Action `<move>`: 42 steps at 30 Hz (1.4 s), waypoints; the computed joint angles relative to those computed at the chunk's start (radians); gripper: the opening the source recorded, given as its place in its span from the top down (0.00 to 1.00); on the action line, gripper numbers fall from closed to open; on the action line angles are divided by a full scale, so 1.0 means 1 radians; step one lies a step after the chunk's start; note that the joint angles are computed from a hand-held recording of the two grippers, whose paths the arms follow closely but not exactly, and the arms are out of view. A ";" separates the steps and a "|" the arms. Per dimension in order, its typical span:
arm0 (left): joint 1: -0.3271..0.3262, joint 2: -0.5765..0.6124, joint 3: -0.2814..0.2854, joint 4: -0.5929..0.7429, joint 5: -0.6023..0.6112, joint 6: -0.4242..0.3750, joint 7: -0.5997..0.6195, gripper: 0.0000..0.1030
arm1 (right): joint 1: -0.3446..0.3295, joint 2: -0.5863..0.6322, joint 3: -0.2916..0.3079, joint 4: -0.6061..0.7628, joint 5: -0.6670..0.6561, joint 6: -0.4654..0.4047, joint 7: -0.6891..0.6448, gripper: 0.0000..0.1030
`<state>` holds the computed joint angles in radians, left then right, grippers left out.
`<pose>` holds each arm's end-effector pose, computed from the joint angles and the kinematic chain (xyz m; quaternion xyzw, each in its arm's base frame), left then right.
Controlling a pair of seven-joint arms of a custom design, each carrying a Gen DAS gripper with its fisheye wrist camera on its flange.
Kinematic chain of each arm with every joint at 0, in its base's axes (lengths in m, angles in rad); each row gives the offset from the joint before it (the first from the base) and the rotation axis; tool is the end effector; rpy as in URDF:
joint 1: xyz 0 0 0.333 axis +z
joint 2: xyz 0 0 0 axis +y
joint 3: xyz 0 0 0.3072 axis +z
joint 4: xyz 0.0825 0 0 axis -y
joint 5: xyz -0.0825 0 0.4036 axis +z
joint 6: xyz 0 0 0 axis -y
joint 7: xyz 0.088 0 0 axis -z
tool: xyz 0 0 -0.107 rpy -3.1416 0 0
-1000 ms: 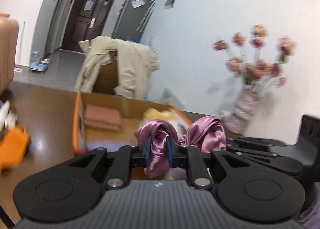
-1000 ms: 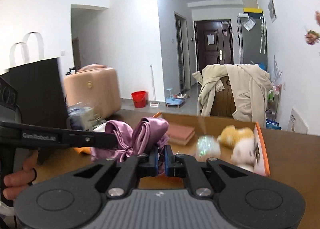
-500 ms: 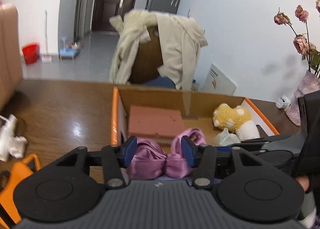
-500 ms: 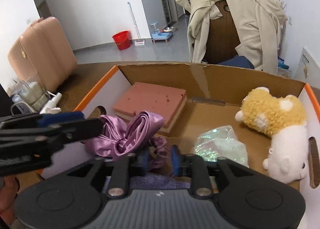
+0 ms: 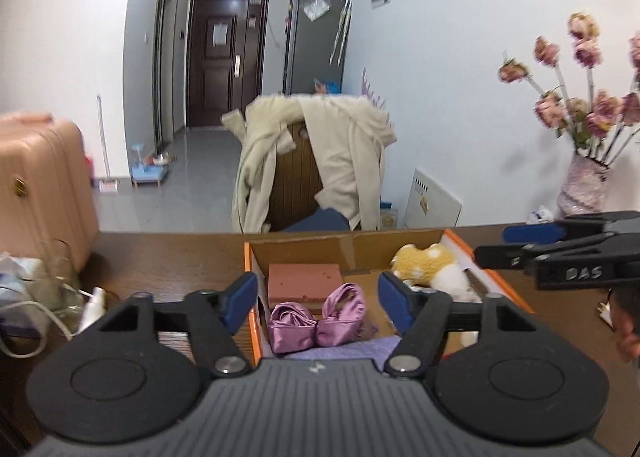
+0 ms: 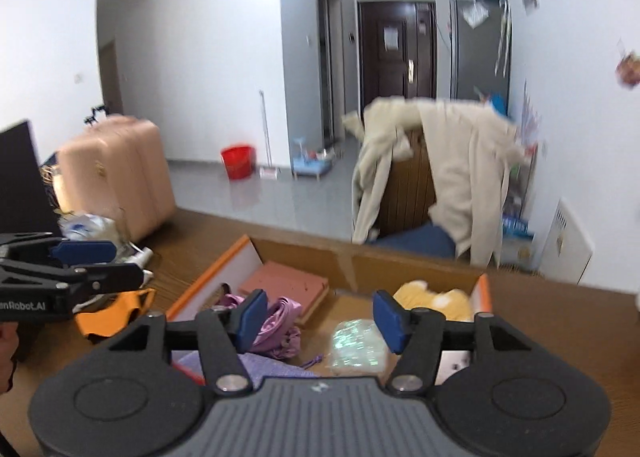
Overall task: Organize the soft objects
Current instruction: 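Move both grippers back over the pile of soft items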
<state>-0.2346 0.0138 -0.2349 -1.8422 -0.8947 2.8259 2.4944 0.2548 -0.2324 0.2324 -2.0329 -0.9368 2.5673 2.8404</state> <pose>0.5799 -0.2491 0.5987 -0.3713 0.7671 -0.4870 0.1910 0.4829 0.2832 0.6127 -0.5613 0.6538 -0.3596 0.3580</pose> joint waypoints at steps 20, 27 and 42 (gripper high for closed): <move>-0.366 -0.689 0.231 -0.782 -0.391 0.272 0.213 0.05 | -0.007 -0.624 0.402 -0.529 0.044 -0.064 0.199 0.12; -0.339 -0.739 0.217 -0.925 -0.234 0.239 0.081 0.05 | 0.084 -0.578 0.480 -0.569 0.119 -0.173 0.380 0.12; -0.342 -0.455 0.192 -0.773 0.048 0.295 -0.125 0.15 | 0.140 -0.486 0.340 -0.562 0.055 -0.192 0.453 0.38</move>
